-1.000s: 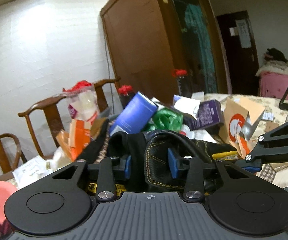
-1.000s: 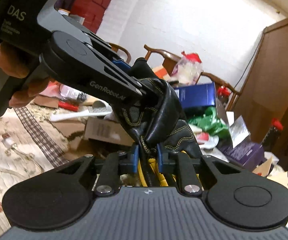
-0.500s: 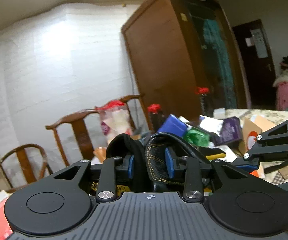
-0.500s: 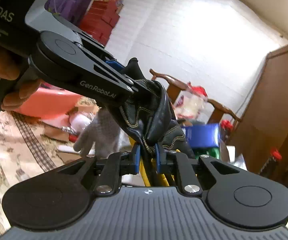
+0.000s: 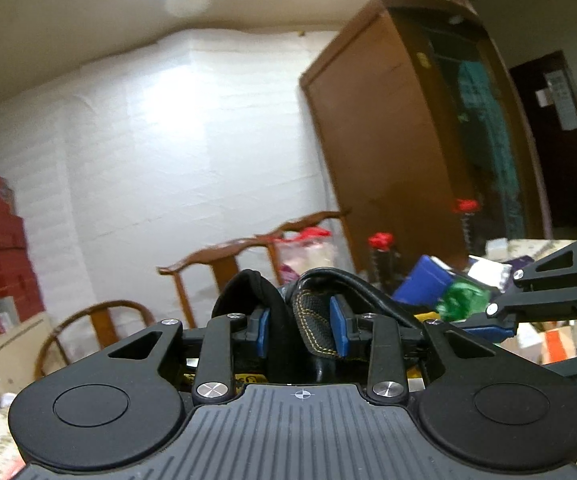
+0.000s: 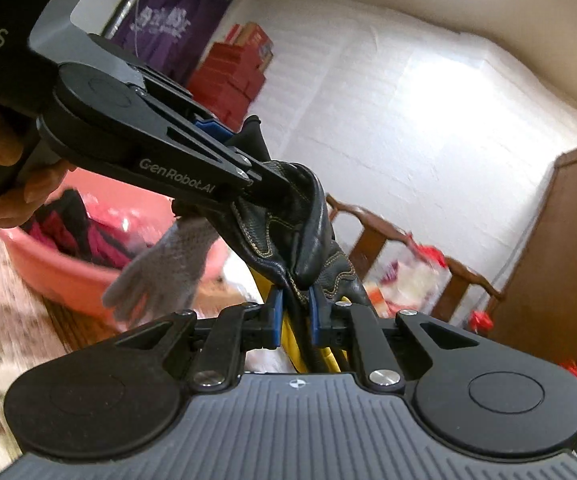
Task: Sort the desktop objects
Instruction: 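Carry both gloves over the pink basin with both grippers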
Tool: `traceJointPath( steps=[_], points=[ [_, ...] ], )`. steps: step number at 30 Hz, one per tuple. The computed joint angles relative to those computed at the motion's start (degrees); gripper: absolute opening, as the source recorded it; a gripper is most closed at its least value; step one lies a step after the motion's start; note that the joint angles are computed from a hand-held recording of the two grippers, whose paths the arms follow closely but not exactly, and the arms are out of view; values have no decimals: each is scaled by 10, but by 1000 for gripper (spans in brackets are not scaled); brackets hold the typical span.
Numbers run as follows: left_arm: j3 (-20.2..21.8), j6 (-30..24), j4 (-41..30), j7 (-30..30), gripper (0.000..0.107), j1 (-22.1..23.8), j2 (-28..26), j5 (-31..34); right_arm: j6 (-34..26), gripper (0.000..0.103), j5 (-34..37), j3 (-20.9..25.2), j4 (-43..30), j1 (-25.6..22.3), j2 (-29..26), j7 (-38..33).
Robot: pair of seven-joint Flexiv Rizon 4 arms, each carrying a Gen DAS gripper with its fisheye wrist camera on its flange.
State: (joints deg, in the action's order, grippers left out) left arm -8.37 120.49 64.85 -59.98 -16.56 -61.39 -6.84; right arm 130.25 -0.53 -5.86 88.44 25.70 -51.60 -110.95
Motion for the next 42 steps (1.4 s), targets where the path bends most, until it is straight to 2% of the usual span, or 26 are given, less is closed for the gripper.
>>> traceJointPath(
  steps=[6, 10, 13, 16, 21, 23, 25, 27, 29, 30, 32, 33, 34, 36, 38, 42],
  points=[
    [39, 51, 60, 11, 30, -1, 40, -58, -12, 15, -54, 23, -46, -1, -8, 18],
    [49, 78, 99, 25, 31, 8, 63, -93, -27, 15, -110, 42, -83, -7, -25, 46],
    [58, 94, 123, 38, 31, 11, 71, -131, -52, 15, -160, 56, -121, -9, -42, 73],
    [60, 103, 145, 44, 34, 19, 73, -162, -91, 15, -238, 88, -165, -27, -68, 121],
    [63, 90, 177, 44, 37, 32, 70, -209, -169, 15, -348, 122, -241, -39, -118, 172],
    [60, 78, 190, 37, 49, 43, 72, -210, -205, 15, -389, 150, -271, -52, -139, 180],
    [56, 66, 211, 26, 54, 56, 78, -195, -242, 15, -428, 197, -285, -74, -153, 173],
    [64, 61, 226, 24, 58, 54, 82, -189, -261, 16, -423, 202, -281, -74, -152, 159],
    [73, 57, 236, 28, 62, 51, 87, -184, -286, 16, -430, 230, -279, -86, -154, 135],
    [76, 55, 243, 30, 64, 50, 92, -182, -289, 19, -425, 231, -278, -85, -154, 126],
    [82, 55, 248, 32, 79, 48, 96, -184, -304, 36, -414, 237, -275, -84, -150, 113],
    [87, 59, 249, 34, 83, 43, 96, -191, -301, 54, -403, 231, -272, -80, -147, 110],
    [93, 67, 255, 36, 90, 38, 99, -200, -299, 67, -396, 233, -266, -81, -143, 104],
    [103, 73, 250, 49, 92, 26, 96, -222, -302, 73, -391, 256, -254, -91, -139, 83],
    [101, 78, 258, 52, 95, 26, 103, -232, -307, 73, -391, 284, -236, -105, -130, 58],
    [91, 108, 277, 39, 98, 30, 114, -246, -292, 73, -360, 276, -214, -102, -112, 39]
  ],
)
